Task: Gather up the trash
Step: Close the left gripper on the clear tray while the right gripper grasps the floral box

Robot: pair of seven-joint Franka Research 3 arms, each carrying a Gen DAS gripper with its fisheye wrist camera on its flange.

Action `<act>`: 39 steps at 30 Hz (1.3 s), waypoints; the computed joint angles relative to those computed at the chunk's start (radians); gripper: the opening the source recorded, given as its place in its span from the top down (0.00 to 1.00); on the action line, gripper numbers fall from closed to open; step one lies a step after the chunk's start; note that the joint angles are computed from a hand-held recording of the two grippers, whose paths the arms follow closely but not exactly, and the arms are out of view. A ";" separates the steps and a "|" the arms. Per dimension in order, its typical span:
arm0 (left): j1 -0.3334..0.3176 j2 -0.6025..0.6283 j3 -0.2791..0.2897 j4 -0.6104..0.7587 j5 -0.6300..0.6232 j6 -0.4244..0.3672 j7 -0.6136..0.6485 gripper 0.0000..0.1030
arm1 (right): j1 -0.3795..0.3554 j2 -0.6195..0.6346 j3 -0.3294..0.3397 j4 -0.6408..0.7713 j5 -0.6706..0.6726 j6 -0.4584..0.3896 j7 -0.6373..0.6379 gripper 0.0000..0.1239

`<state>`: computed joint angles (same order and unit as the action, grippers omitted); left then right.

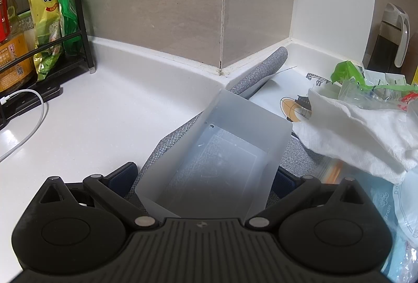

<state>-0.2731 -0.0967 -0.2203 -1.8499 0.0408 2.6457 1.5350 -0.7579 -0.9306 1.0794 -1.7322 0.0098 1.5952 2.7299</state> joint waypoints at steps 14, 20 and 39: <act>0.000 -0.001 -0.001 0.000 0.001 0.000 -0.001 0.00 | 0.003 0.005 0.001 0.001 -0.005 -0.001 0.004 0.17; 0.000 -0.001 0.000 -0.001 0.001 0.000 -0.001 0.00 | 0.004 0.006 0.001 0.001 -0.006 -0.001 0.005 0.17; 0.001 -0.001 -0.001 0.001 0.004 -0.001 -0.001 0.00 | 0.011 0.014 0.002 -0.007 -0.010 0.017 0.008 0.17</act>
